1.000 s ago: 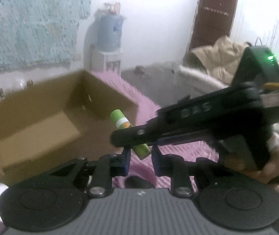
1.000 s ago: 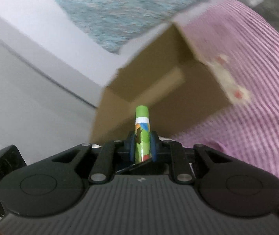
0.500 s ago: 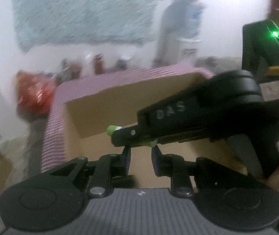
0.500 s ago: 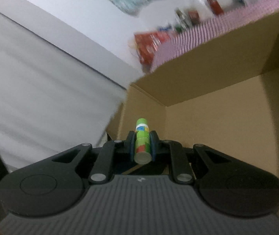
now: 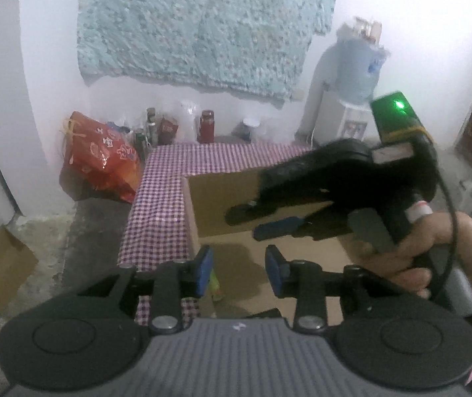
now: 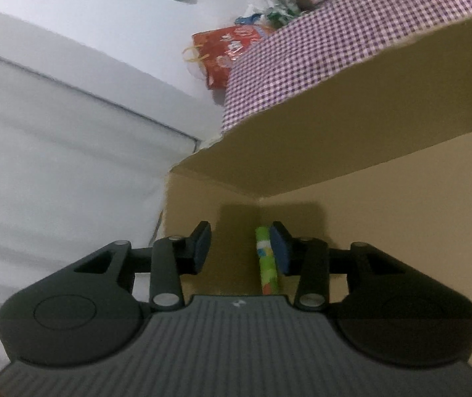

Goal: Organize rigid objects

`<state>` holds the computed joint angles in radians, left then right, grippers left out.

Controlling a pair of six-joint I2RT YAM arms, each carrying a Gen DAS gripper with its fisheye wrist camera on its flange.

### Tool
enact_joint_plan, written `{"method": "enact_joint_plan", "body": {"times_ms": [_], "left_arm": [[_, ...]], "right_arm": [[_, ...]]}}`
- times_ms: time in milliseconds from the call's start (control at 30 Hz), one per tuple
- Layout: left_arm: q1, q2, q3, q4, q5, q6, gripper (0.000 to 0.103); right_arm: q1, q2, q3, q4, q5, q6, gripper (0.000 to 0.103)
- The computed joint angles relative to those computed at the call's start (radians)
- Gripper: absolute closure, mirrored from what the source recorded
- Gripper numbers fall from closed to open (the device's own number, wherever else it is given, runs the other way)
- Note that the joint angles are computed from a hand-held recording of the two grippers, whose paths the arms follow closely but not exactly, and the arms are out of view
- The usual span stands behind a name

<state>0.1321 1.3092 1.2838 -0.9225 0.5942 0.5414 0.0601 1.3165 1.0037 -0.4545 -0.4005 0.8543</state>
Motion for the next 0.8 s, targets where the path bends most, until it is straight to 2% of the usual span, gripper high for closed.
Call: {"method": "enact_joint_plan", "body": {"times_ms": [100,167,267,300,367,400,533,800], "left_arm": [[0.095,-0.019,-0.003,-0.041,0.083,0.054,0.063],[0.152,-0.013,0.006,-0.059,0.125,0.088,0.062],[0.221,-0.012,-0.006,-0.055,0.165,0.117,0.061],[0.241,-0.01,-0.007,-0.058,0.172,0.127,0.061],[0.274,-0.009,-0.01,-0.064,0.184,0.151,0.061],[0.294,-0.008,-0.007,-0.08,0.194,0.171,0.061],[0.342,0.006,-0.002,-0.112,0.229,0.225,0.061],[0.428,0.065,-0.002,-0.141,0.311,0.316,0.052]], "right_arm": [[-0.003,-0.049,0.021,-0.126,-0.061,-0.064,0.061],[0.001,-0.077,0.042,-0.242,-0.098,-0.094,0.049],[0.005,-0.078,0.062,-0.359,-0.154,-0.105,0.044],[0.003,-0.072,0.062,-0.385,-0.183,-0.099,0.043],[0.004,-0.048,0.061,-0.407,-0.228,-0.072,0.032],[0.008,-0.028,0.065,-0.421,-0.246,-0.061,0.03],[0.034,0.056,0.101,-0.458,-0.273,-0.037,0.027],[0.021,0.129,0.236,-0.652,-0.283,-0.118,0.015]]}}
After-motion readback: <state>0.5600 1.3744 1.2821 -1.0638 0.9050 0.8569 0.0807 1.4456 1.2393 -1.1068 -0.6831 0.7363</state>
